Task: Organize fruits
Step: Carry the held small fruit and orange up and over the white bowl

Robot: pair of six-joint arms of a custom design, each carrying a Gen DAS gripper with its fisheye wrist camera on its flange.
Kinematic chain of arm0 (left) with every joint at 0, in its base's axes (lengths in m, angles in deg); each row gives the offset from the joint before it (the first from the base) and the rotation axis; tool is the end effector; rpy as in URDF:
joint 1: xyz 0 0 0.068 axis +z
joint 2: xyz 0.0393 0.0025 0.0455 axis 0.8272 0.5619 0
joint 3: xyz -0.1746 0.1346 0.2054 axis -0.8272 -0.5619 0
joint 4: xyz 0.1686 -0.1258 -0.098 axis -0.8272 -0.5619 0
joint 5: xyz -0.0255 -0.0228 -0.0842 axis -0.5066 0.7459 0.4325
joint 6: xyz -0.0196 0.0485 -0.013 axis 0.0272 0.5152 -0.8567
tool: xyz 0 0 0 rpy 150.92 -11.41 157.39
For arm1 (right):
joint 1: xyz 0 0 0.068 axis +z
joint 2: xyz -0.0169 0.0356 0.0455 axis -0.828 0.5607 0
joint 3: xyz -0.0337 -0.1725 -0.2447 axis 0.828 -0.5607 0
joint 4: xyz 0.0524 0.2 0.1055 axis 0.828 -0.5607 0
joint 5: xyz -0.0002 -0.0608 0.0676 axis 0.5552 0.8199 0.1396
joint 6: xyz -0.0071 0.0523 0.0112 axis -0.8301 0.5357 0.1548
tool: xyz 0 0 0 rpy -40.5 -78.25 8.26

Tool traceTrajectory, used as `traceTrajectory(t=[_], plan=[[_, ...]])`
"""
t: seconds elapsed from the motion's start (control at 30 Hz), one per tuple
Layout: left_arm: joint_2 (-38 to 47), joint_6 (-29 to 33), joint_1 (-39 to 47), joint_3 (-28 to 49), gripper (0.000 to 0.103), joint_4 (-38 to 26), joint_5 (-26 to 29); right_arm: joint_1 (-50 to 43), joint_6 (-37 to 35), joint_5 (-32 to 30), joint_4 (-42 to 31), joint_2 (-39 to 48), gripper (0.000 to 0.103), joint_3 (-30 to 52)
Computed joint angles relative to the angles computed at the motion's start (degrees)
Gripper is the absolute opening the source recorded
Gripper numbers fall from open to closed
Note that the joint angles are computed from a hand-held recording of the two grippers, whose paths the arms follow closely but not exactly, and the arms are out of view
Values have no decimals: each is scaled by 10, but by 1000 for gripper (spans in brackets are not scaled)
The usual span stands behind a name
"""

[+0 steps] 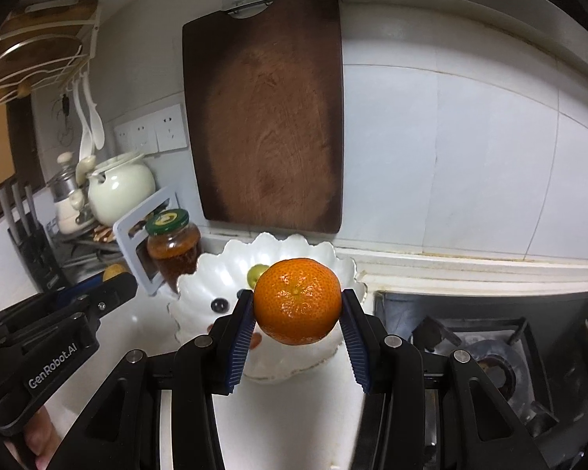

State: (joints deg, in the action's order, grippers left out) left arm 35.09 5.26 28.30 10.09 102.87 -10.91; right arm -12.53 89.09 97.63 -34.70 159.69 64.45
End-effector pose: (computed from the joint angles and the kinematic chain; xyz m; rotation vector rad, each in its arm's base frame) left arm 0.1752 -0.0718 0.1648 -0.2996 2.1142 -0.0092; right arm 0.2003 0.1750 0.1382 -0.3527 2.0869 0.3012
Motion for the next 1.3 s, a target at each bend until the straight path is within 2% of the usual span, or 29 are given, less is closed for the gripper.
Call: traceTrajectory(t=[0.17, 0.33, 0.47, 0.8, 1.07, 1.3], plan=[[2, 49, 50, 27, 22, -9, 44, -2, 1, 8, -45, 15, 44, 51], [20, 83, 116, 63, 22, -27, 124, -14, -3, 7, -101, 27, 44, 112], [51, 102, 155, 97, 22, -47, 167, -21, -18, -1, -146, 44, 44, 163], [145, 156, 190, 179, 22, -73, 172, -47, -23, -41, -260, 123, 44, 302], [229, 190, 225, 258, 22, -108, 211, -63, -37, -47, -342, 191, 44, 407], [318, 208, 244, 352, 22, -174, 232, -79, -47, -67, -434, 256, 44, 510]])
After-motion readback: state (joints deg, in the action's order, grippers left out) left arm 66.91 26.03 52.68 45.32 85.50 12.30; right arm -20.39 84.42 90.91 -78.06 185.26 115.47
